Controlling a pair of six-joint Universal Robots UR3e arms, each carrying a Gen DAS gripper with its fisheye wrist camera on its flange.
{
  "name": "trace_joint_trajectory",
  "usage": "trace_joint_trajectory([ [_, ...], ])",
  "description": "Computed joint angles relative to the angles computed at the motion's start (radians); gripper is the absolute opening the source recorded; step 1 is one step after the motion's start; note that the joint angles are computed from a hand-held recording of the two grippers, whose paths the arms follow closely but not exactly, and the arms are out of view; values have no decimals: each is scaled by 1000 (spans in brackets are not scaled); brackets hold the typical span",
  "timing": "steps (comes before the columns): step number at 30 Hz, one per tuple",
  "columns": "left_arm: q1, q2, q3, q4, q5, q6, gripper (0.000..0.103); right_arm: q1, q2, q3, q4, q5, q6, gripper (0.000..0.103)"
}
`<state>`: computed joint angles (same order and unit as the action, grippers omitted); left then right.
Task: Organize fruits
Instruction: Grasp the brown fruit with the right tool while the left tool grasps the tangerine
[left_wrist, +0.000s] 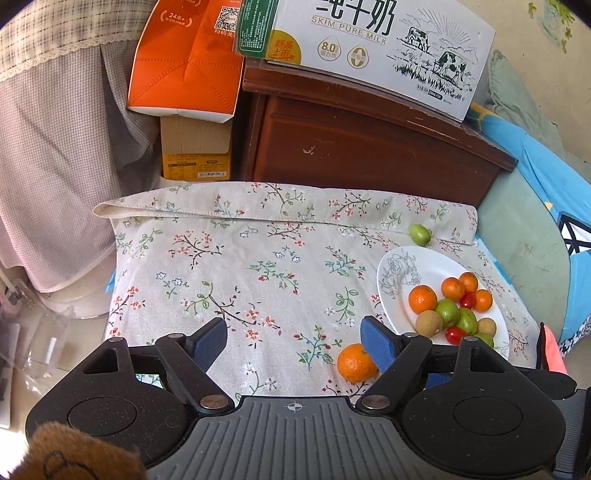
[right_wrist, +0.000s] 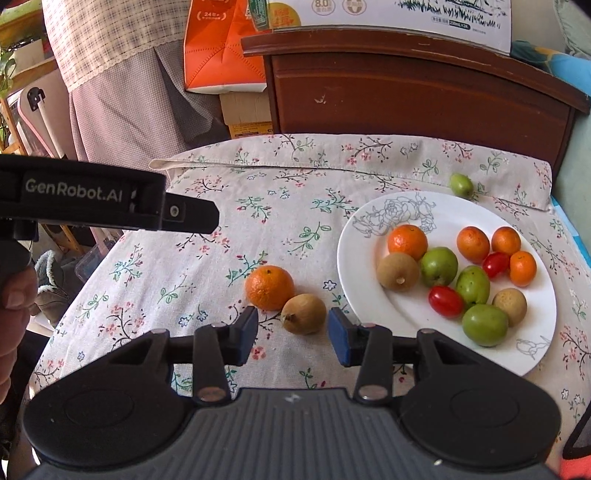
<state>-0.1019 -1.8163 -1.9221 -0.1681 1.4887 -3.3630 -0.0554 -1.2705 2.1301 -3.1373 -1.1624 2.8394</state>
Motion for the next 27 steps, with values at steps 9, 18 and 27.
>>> trace_joint_trajectory([
  [9,-14,-33,16,0,5,11,73,2,-3,1,-3,-19,2,27],
  [18,-58,-100,28,50,-34,71,60,-110,-187,96,114,41,-29,27],
  [27,-112,-203,80,90,-41,119,41,-239,-297,146,192,111,-23,27],
])
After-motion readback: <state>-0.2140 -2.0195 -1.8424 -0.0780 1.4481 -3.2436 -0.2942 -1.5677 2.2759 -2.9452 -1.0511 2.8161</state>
